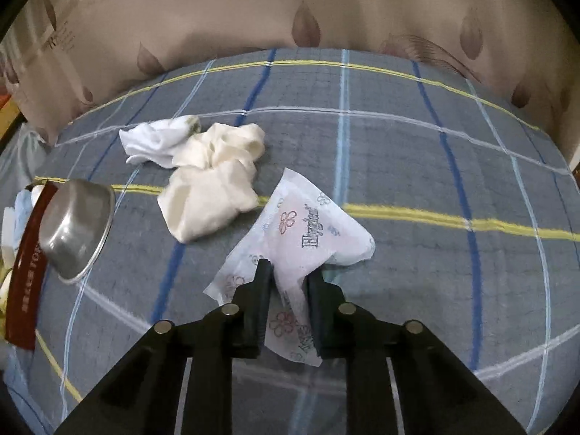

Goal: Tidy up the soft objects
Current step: 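Release the fluffy cloth into the tray with the left gripper while the right gripper grasps the printed white pad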

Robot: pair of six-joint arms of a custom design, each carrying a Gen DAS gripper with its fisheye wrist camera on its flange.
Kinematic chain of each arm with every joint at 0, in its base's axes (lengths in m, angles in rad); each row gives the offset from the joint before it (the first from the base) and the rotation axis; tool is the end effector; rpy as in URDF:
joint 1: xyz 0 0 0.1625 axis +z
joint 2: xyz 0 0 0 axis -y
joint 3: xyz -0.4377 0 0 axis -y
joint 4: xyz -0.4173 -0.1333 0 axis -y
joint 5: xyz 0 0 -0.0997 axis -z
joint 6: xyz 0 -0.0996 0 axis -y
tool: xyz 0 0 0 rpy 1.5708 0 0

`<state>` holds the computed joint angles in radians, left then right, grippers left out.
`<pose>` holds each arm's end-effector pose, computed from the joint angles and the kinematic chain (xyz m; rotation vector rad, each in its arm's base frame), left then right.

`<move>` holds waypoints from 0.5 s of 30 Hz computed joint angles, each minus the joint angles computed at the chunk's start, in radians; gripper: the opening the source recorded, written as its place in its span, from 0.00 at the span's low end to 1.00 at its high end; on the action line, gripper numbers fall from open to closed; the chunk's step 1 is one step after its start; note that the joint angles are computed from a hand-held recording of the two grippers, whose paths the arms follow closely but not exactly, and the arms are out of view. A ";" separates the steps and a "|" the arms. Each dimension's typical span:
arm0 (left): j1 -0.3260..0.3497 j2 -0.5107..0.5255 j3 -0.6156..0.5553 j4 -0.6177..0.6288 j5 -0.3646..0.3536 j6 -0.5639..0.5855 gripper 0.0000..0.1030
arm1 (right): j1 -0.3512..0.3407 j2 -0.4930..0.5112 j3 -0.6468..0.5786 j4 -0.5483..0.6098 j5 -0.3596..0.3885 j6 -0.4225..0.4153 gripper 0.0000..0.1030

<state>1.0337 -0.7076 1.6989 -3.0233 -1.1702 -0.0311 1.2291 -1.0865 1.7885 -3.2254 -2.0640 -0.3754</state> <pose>-0.2058 -0.6820 0.0601 0.5682 2.7275 -0.7855 -0.1372 -0.6429 0.3108 -0.2511 -2.2271 0.8774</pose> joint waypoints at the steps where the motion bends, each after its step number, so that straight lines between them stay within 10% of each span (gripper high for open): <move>1: -0.001 0.000 0.001 0.000 0.004 -0.001 0.24 | -0.005 -0.016 0.018 -0.006 0.015 0.006 0.14; 15: 0.004 0.041 -0.079 0.027 0.001 0.049 0.25 | 0.014 -0.215 0.290 -0.133 0.188 0.025 0.13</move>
<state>1.0378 -0.6669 1.6202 -2.9961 -1.1690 0.0175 1.2428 -1.3017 2.0781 -3.3579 -1.8762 -0.3504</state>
